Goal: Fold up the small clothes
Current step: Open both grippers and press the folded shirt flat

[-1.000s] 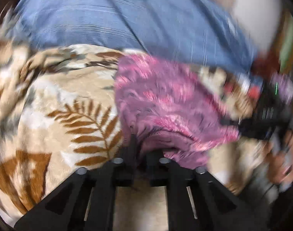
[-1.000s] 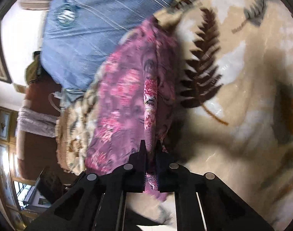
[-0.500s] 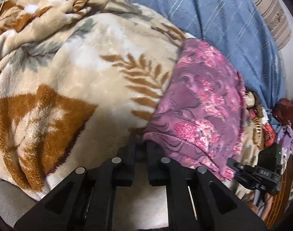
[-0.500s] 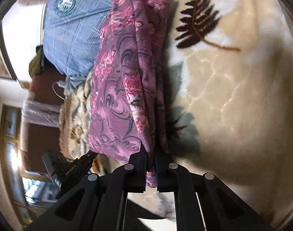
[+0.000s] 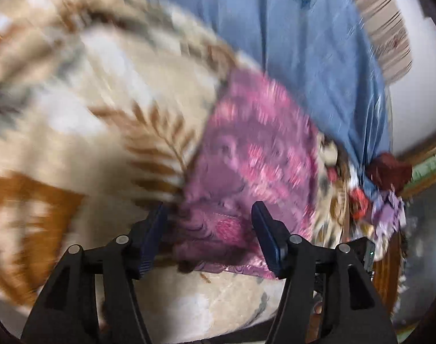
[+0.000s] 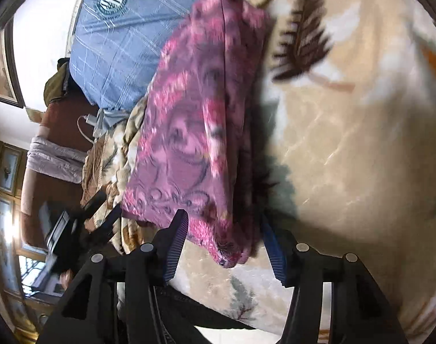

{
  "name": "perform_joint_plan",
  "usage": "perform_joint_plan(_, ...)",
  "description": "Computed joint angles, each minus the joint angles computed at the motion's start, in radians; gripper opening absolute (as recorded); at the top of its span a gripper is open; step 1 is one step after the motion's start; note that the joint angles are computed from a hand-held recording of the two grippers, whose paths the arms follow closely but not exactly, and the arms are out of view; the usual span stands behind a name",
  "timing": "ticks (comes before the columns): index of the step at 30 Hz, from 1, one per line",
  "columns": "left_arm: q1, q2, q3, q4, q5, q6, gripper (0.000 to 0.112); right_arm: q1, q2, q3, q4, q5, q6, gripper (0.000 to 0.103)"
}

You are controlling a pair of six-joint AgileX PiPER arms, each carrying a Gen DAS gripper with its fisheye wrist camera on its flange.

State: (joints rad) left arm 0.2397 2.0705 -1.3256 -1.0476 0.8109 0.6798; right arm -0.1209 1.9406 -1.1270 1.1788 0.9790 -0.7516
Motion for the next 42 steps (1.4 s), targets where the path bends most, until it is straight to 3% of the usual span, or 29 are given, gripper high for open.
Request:
perform_joint_plan(1, -0.005, 0.019, 0.003, -0.016, -0.009, 0.006, 0.057, 0.006, -0.002, 0.011, 0.006, -0.005, -0.008, 0.037)
perform_joint_plan(2, -0.009, 0.015, 0.034, -0.041, -0.046, 0.023, 0.035, 0.024, -0.006, 0.007, -0.026, -0.018, 0.002, 0.029)
perform_joint_plan(3, -0.008, 0.001, 0.051, -0.044, -0.053, 0.031, 0.017, 0.033, -0.013, 0.005, -0.053, -0.029, 0.013, 0.010)
perform_joint_plan(7, 0.062, -0.083, 0.155, -0.155, 0.077, 0.110, 0.009, -0.020, -0.056, 0.002, -0.078, 0.050, 0.011, 0.008)
perform_joint_plan(9, 0.089, -0.145, 0.231, -0.168, 0.132, 0.127, 0.009, -0.070, -0.141, 0.023, -0.102, 0.105, -0.025, 0.008)
perform_joint_plan(11, 0.076, -0.176, 0.300, -0.183, 0.107, 0.158, 0.009, -0.110, -0.193, 0.038, -0.139, 0.154, -0.056, 0.008)
perform_joint_plan(14, -0.002, -0.177, 0.389, -0.184, -0.047, 0.218, 0.012, -0.074, -0.165, 0.063, -0.237, 0.076, -0.070, 0.009)
perform_joint_plan(16, -0.035, -0.187, 0.434, -0.243, -0.130, 0.286, 0.021, -0.056, -0.105, 0.088, -0.223, 0.028, -0.082, 0.010)
perform_joint_plan(19, -0.069, -0.263, 0.451, -0.204, -0.204, 0.263, 0.025, -0.106, -0.112, 0.127, -0.137, 0.058, -0.173, 0.019)
perform_joint_plan(21, -0.134, -0.324, 0.456, -0.087, -0.309, 0.166, 0.035, -0.112, -0.148, 0.132, -0.156, 0.030, -0.167, 0.031)
perform_joint_plan(24, -0.219, -0.413, 0.481, 0.061, -0.421, 0.031, 0.039, -0.121, -0.211, 0.128, -0.204, 0.007, -0.114, 0.034)
perform_joint_plan(26, -0.240, -0.450, 0.487, 0.174, -0.455, -0.078, 0.044, -0.121, -0.294, 0.141, -0.245, -0.036, -0.052, 0.038)
perform_joint_plan(29, -0.222, -0.465, 0.449, 0.295, -0.383, -0.214, 0.045, -0.132, -0.401, 0.142, -0.308, -0.085, -0.004, 0.045)
perform_joint_plan(31, -0.238, -0.498, 0.428, 0.389, -0.356, -0.323, 0.045, -0.143, -0.434, 0.126, -0.291, -0.075, 0.007, 0.049)
perform_joint_plan(34, -0.257, -0.557, 0.428, 0.465, -0.351, -0.417, 0.050, -0.152, -0.425, 0.035, -0.263, -0.038, 0.041, 0.052)
perform_joint_plan(42, -0.326, -0.577, 0.344, 0.637, -0.278, -0.648, 0.050, -0.076, -0.331, -0.099, -0.283, -0.074, 0.151, 0.055)
